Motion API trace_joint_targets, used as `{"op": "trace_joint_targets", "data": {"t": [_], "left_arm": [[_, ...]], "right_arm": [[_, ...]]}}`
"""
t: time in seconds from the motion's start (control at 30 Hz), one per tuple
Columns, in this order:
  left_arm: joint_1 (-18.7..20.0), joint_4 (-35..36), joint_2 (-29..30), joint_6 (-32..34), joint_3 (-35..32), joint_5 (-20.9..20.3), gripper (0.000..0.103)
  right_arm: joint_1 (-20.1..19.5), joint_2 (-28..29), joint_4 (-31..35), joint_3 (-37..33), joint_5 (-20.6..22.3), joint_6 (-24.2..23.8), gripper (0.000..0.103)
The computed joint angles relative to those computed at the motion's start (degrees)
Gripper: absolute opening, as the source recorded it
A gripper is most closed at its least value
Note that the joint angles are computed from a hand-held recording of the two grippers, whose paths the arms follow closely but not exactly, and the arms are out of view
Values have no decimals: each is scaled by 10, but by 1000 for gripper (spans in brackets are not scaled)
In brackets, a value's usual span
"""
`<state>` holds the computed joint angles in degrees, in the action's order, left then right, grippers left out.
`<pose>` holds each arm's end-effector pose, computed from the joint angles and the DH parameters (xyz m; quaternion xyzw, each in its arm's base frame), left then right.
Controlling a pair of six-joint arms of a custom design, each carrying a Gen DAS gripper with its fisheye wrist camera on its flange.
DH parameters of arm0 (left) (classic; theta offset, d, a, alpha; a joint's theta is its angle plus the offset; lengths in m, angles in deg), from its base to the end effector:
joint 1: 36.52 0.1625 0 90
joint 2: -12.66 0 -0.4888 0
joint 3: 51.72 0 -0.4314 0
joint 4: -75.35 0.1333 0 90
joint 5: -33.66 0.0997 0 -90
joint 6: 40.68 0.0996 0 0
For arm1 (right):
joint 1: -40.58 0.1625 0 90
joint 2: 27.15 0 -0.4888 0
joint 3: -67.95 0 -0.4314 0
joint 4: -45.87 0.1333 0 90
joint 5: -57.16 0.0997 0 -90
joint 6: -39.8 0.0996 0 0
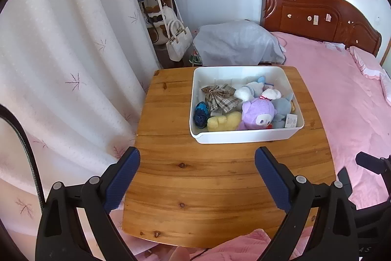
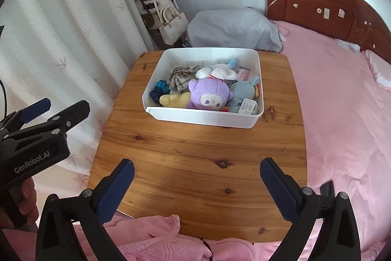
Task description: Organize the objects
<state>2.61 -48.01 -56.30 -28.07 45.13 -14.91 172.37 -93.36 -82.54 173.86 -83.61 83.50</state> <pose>-0.3887 -0.5730 0.3521 0.4771 0.8034 -0.1580 0.3192 0.4599 -0.4303 0.2690 -0.0102 -0.9033 0.2835 0.3217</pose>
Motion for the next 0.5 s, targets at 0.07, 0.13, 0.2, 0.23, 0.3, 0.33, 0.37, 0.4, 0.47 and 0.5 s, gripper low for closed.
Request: {"op": "trace_joint_targets", "data": {"t": [0.07,0.13,0.2,0.23,0.3,0.33,0.37,0.4,0.47,0.5], "left_arm": [[1,-4,2,3,-2,-3,97],[2,-4,3,3,-4,-9,99],[3,-3,4,5,-6,-10,99],[3,-4,5,6,-6,-11,99],[3,-5,4,6,-6,-15,99],[3,-7,5,8,-6,-16,99],[3,-8,5,8,-6,-17,99],[3,-8,4,8,-6,-18,99],[2,-7,4,10,-5,-20,99],[2,-9,3,10,-4,-19,99]], "right_arm": [[-1,0,3,-1,-3,5,103],[-1,1,4,-2,-4,7,103],[0,0,8,-3,-5,10,103],[-1,0,7,-3,-5,8,103],[0,0,9,-2,-5,9,103],[0,-1,9,-2,-5,8,103],[0,-1,13,-4,-6,10,103],[-1,-1,16,-4,-7,13,103],[-3,-3,19,-4,-5,18,103],[-4,-4,20,-3,-4,20,103]]}}
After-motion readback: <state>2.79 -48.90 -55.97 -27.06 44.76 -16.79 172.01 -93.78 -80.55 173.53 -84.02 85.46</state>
